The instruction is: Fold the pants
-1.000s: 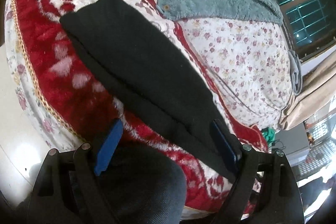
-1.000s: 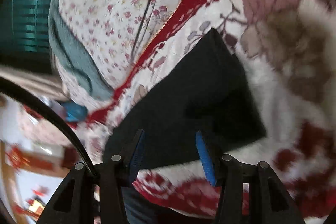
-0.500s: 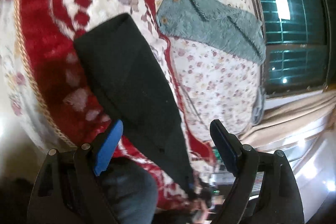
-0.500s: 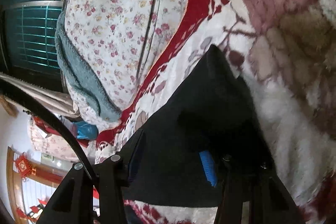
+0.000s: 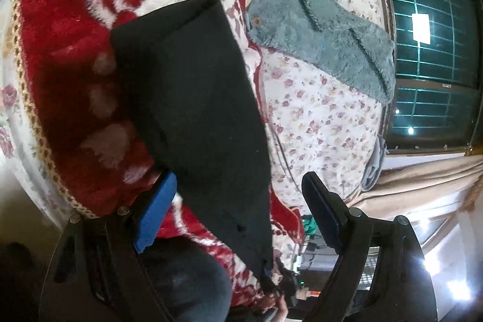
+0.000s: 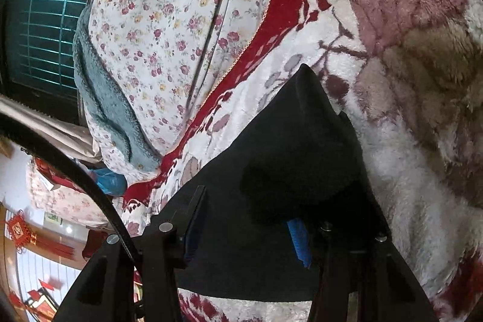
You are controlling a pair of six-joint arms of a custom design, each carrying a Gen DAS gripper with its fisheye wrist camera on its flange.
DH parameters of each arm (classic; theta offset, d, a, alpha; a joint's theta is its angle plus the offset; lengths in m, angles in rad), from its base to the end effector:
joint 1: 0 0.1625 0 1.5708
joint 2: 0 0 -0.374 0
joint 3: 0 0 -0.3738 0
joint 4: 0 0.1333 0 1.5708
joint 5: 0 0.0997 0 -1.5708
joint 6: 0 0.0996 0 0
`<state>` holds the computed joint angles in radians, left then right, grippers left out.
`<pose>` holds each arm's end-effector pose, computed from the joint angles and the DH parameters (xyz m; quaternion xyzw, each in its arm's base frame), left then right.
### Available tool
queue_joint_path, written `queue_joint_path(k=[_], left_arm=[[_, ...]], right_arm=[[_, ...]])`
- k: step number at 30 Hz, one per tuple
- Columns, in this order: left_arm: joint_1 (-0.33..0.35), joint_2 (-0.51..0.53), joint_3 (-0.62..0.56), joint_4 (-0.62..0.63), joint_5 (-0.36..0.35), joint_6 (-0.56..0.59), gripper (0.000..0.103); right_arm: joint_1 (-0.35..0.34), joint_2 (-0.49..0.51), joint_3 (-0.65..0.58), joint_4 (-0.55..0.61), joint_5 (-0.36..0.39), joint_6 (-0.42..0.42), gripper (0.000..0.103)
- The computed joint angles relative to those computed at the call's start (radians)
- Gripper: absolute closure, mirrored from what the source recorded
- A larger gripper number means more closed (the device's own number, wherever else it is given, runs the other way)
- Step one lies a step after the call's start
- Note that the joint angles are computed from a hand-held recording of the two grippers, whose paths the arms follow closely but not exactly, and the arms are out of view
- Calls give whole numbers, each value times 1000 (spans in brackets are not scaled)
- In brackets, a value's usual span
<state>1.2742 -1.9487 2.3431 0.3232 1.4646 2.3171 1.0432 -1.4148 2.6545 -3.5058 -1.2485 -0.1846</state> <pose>0.0744 -0.2488 0.2262 0.2584 -0.8719 0.3756 0.1788 -0.0170 -0.3566 0.1698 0.1045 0.9237 -0.3678 0.0242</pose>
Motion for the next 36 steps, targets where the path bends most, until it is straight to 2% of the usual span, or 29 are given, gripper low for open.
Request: queue_joint_path(k=[4, 9, 15, 16, 18, 19, 20, 22, 24, 25, 26, 27, 28, 30, 32, 34, 36], left_arm=[[16, -5, 1, -47, 11, 49, 18], [-18, -31, -5, -55, 4, 89, 18], [-10, 57, -51, -41, -41, 112, 18], [-14, 70, -55, -32, -59, 107, 22], [-50, 91, -56, 4, -141, 77, 42], [-76, 104, -57, 30, -198, 56, 64], [-119, 120, -57, 68, -284, 32, 85], [-171, 130, -47, 93, -367, 25, 94], [-237, 117, -21, 97, -446, 23, 98], [-274, 115, -13, 106, -489, 14, 99], [-317, 103, -6, 110, -533, 16, 99], [-340, 94, -9, 107, -555, 35, 99], [-353, 92, -23, 99, -567, 72, 99], [-331, 118, -73, 78, -555, 147, 99], [-271, 173, -154, 52, -509, 230, 99], [-204, 248, -253, 37, -456, 310, 99], [-147, 334, -363, 37, -406, 347, 99]], right_arm=[[0, 0, 0, 0, 2, 2, 55], [-5, 0, 1, 1, 8, 1, 55], [-15, -10, 6, 10, 18, -5, 55], [-15, -10, 6, 10, 18, -4, 55], [-12, -11, 4, 14, 13, -3, 55], [-12, -12, 5, 16, 13, -5, 54], [-11, -19, 7, 22, 6, -6, 55], [20, -14, 13, -21, -62, 4, 63], [55, -3, 15, -64, -131, 10, 79], [61, 1, 18, -77, -141, 5, 82], [68, 5, 24, -102, -139, -10, 89], [75, 12, 30, -131, -134, -28, 94], [80, 22, 38, -173, -127, -48, 95], [91, 43, 46, -249, -113, -80, 97], [102, 52, 35, -269, -100, -104, 98], [117, 54, 6, -245, -99, -99, 98], [122, 52, -47, -190, -71, -55, 98]])
